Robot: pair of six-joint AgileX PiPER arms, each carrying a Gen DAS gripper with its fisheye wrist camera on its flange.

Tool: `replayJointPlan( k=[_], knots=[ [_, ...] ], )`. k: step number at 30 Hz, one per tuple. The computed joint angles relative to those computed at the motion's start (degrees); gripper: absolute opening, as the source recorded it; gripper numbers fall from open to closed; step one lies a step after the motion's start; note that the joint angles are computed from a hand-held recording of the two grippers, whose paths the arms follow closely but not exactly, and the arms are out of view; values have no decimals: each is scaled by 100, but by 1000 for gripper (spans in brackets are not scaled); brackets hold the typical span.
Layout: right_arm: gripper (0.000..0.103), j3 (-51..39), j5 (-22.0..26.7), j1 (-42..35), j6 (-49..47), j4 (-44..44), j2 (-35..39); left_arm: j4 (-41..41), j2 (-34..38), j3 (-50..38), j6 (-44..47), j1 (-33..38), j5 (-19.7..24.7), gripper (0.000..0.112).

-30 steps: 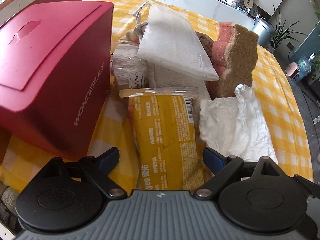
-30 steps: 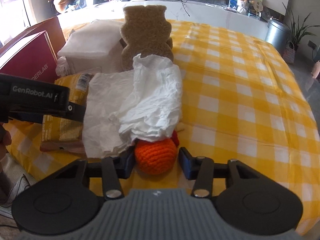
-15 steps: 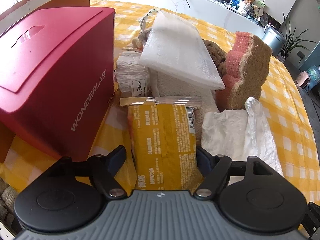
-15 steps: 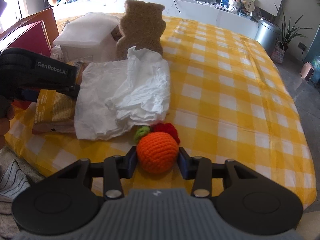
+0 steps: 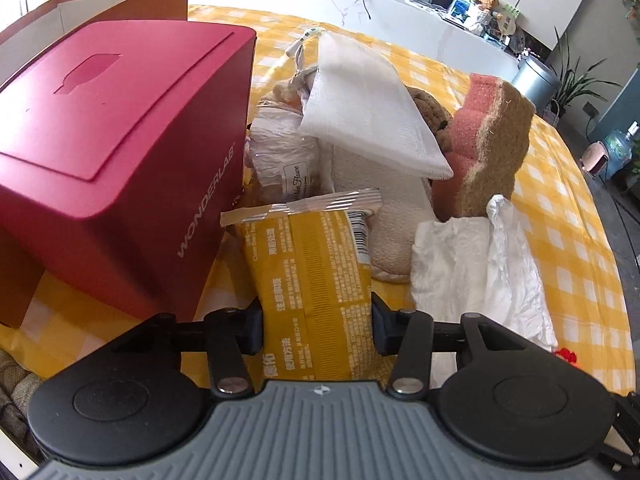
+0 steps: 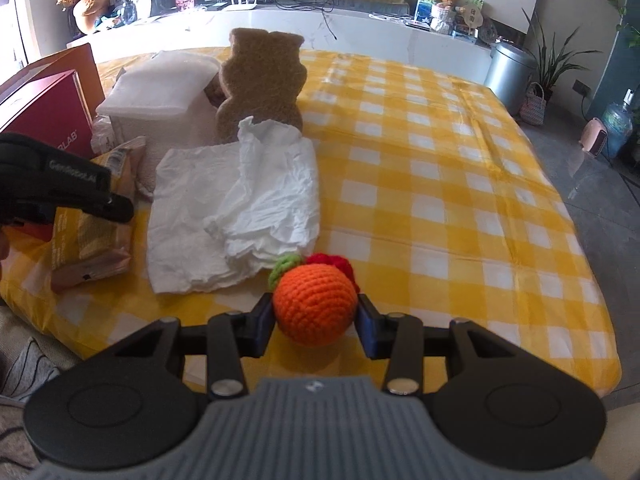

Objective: Organize soft objects
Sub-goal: 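Grasp the yellow snack bag with the left tool while the right tool holds the ball, then carry the snack bag and the ball with both tools over the cardboard box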

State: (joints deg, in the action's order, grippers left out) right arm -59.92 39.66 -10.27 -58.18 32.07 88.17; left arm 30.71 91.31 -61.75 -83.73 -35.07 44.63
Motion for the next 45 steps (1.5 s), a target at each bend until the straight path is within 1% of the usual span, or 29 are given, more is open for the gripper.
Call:
replayJointPlan(
  k=[2,4,5,7,9,10,11,13,14,15,16,17,19,21,25,30,31,32,34,36,37,40,42,43,45],
  knots=[
    [42,25,-31,2,0,22,-4,-200,-84,30,337,29,-3,56],
    [42,47,-23,-4,-38,70,-5,-482,-9,-43,820,108,-17,57],
    [42,61,-27,0,-45,85,-10,-543,62,-74,996,120,-5,59],
    [42,58,-4,17,-21,74,-3,-483,176,-179,1040,86,61,66],
    [42,43,40,32,26,13,-5,-685,406,-435,1548,132,63,95],
    [42,52,34,28,24,6,-15,-794,504,-545,1794,149,57,99],
    [42,56,22,29,42,-1,-14,-812,605,-667,1927,126,132,100],
    [42,48,24,16,79,5,3,-616,727,-826,1767,24,334,89],
    [42,42,31,7,89,7,14,-394,730,-833,1472,-53,449,62],
    [42,37,28,15,125,-17,20,-290,612,-667,1226,-74,336,55],
    [42,36,17,29,165,-48,19,-397,468,-461,1210,52,-7,54],
    [42,43,7,34,182,-60,8,-464,403,-375,1289,133,-140,51],
    [42,56,0,47,202,-67,-36,-447,369,-298,1427,111,-191,50],
    [42,70,-4,51,205,-45,-117,-378,281,-267,1431,48,-124,49],
    [42,58,117,-4,283,23,-355,-283,-366,91,1555,-186,-398,49],
    [42,48,309,-108,615,-2,-782,-1191,-1346,384,2438,-15,-851,49],
    [42,34,369,-127,671,0,-895,-1191,-1496,390,2505,-35,-854,49],
    [42,20,425,-139,716,5,-1013,-1016,-1753,414,2419,-138,-756,49],
    [42,-22,551,-137,786,37,-1308,-639,-2024,342,2181,-306,-607,49],
    [42,-84,656,-62,897,46,-1576,-698,-2495,338,2291,-290,-430,49],
    [42,-152,748,-21,965,59,-1725,-845,-2695,326,2428,-209,-377,49],
    [42,-376,901,310,1348,-30,-2066,-1642,-3435,282,3221,357,-183,49],
    [42,-523,891,739,1833,-323,-2258,-2627,-3836,175,4233,1157,17,49],
    [42,-579,797,1099,2192,-579,-2373,-2930,-4018,149,4520,1477,140,49],
    [42,-662,537,1820,3024,-1120,-2545,-3495,-4426,147,5242,2342,352,49]
  ],
)
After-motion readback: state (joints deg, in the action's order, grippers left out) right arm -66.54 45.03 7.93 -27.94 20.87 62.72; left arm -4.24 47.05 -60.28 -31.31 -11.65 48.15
